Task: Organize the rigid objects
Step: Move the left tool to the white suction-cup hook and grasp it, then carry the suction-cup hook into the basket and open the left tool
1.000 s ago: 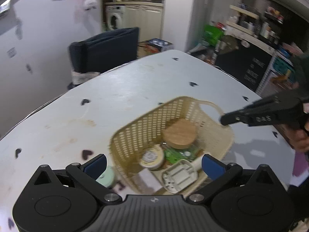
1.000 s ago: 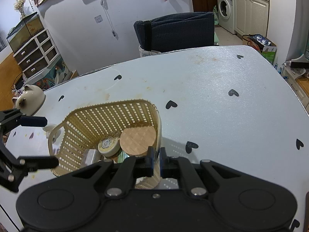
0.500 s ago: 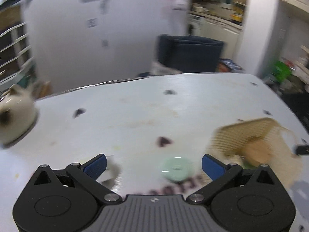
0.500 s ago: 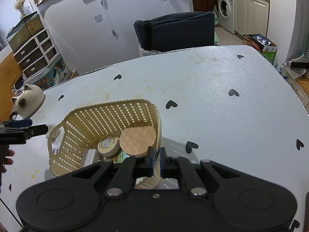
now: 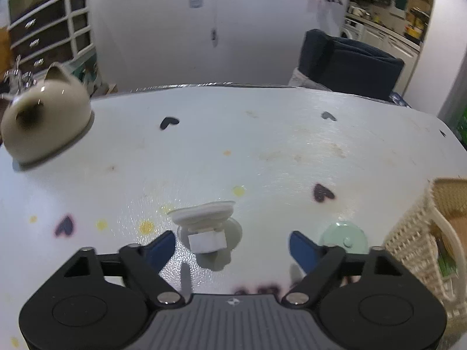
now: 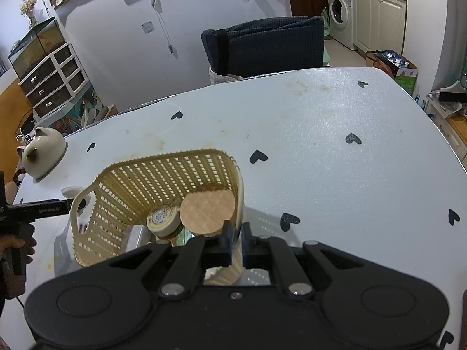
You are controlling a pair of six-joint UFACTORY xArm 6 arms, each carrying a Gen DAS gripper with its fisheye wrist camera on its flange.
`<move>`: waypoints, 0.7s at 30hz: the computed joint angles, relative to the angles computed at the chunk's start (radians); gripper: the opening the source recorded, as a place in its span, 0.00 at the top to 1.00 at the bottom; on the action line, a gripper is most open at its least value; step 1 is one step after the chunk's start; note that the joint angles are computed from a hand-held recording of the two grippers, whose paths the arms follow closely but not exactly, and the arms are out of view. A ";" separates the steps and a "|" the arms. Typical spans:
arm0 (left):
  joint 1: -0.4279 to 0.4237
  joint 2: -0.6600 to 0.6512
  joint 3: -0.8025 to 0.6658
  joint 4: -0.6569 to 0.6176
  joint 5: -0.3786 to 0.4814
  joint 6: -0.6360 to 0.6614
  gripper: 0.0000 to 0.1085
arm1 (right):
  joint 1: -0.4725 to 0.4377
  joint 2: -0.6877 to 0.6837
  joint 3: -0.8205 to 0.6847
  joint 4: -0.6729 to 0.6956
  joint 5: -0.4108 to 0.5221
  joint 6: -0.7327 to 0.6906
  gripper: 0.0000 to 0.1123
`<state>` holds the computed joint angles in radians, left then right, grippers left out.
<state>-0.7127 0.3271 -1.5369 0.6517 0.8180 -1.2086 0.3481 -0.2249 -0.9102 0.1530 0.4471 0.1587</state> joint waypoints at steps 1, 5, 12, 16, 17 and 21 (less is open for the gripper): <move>0.002 0.006 -0.004 -0.001 0.005 -0.008 0.29 | -0.001 0.001 0.000 0.002 -0.001 -0.002 0.95; 0.012 0.021 -0.009 0.007 0.006 -0.033 0.37 | -0.001 0.001 0.000 0.004 -0.001 -0.003 0.95; 0.017 0.033 -0.021 0.020 0.040 -0.039 0.58 | 0.000 0.003 0.000 0.002 -0.001 -0.003 0.94; 0.019 0.022 -0.007 0.020 0.034 -0.054 0.72 | 0.001 0.004 0.001 0.001 -0.003 -0.003 0.94; 0.019 0.018 -0.001 0.020 0.029 -0.057 0.72 | 0.001 0.005 0.002 0.000 -0.004 -0.002 0.94; 0.015 0.002 0.022 0.026 0.024 -0.077 0.72 | 0.001 0.006 0.001 -0.002 -0.004 -0.001 0.94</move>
<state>-0.6977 0.3289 -1.5151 0.6776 0.8423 -1.2859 0.3496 -0.2193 -0.9092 0.1513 0.4431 0.1581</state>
